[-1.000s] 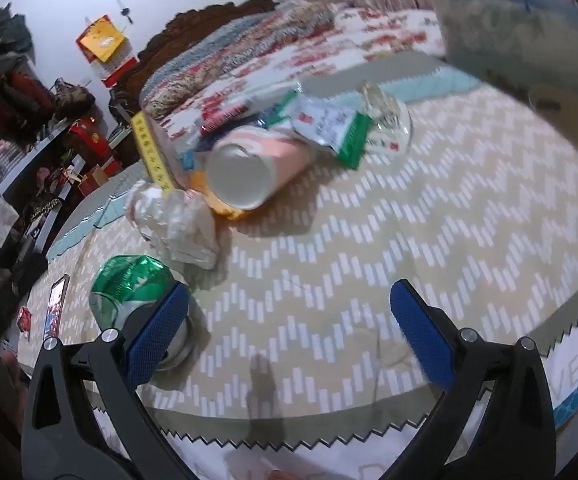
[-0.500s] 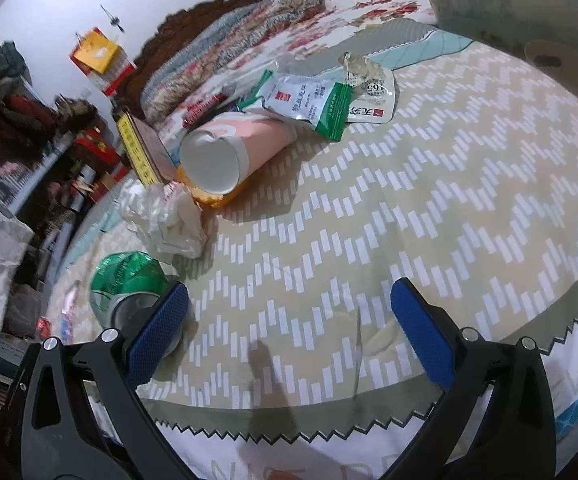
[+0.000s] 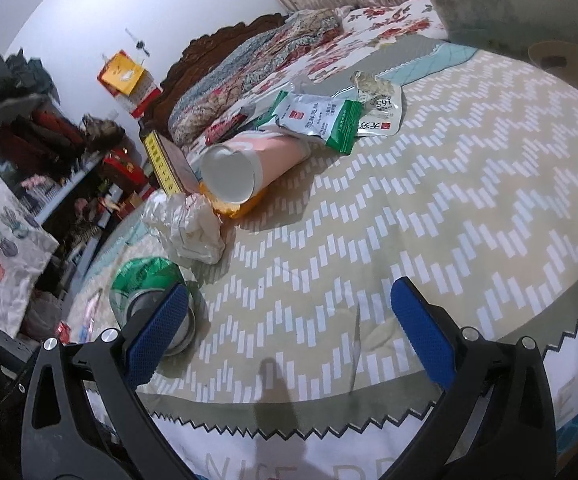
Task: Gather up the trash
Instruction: 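Move both tools toward the trash pile on the bed, then grasp the crushed green can with the left tool while the right tool grasps crumpled white paper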
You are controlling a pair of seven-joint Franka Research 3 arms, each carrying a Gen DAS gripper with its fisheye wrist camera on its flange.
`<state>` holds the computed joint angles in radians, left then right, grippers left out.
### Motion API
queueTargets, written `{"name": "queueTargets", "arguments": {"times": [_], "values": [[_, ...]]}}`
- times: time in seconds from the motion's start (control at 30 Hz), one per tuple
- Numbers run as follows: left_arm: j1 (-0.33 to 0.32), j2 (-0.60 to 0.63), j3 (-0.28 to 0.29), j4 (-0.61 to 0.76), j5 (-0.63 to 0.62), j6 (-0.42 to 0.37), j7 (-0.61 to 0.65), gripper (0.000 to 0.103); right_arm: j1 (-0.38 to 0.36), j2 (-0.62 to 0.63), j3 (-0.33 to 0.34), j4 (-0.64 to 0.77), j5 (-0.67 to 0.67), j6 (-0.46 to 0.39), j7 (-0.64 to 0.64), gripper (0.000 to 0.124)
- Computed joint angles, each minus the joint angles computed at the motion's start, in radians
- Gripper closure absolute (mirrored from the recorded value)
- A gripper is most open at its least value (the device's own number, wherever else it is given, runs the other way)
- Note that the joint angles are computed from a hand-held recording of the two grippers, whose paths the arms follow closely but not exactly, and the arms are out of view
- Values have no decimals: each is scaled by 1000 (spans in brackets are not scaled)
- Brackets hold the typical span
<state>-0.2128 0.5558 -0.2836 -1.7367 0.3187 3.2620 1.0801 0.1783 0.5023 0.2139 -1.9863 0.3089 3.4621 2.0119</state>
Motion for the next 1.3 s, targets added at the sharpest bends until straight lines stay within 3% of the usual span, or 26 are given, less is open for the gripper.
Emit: {"name": "queueTargets", "arguments": {"times": [0.03, 0.13, 0.23, 0.3, 0.43, 0.6, 0.8, 0.87, 0.93, 1.03, 1.2, 1.3], "values": [[-3, -1, 4, 0, 1, -1, -1, 9, -21, 8, 15, 3, -13, 4, 5, 24], [-14, -9, 19, -7, -1, 3, -8, 9, 8, 1, -11, 6, -1, -13, -8, 24], [-33, -12, 43, -3, -2, 3, -15, 9, 104, -14, -102, 8, 57, -46, -47, 24], [-42, -13, 54, 0, -2, -3, -19, 9, 116, -14, -113, 9, 71, -49, -66, 24], [-89, -13, 106, 22, 2, -47, -28, 9, 86, -13, -81, 10, 68, -44, -89, 24], [-140, -8, 163, 52, 25, -100, -41, 9, 102, -17, -95, 4, 83, -16, -116, 24], [-146, 3, 180, 78, 44, -137, -64, 9, 99, -11, -91, 17, 80, -27, -141, 32], [-112, 9, 147, 92, 36, -162, -50, 9, 81, -9, -72, 26, 63, -44, -152, 42], [-59, 20, 91, 106, 10, -185, -24, 9, 57, -3, -44, 38, 37, -63, -165, 61], [11, 45, 9, 138, -36, -220, 39, 9, -10, 11, 30, 54, -19, -89, -195, 80], [17, 110, -17, 243, -71, -274, 133, 9, -34, 20, 69, 69, -55, -94, -242, 86], [46, 187, -75, 355, -131, -357, 218, 11, -27, 16, 64, 67, -54, -81, -256, 86]]}}
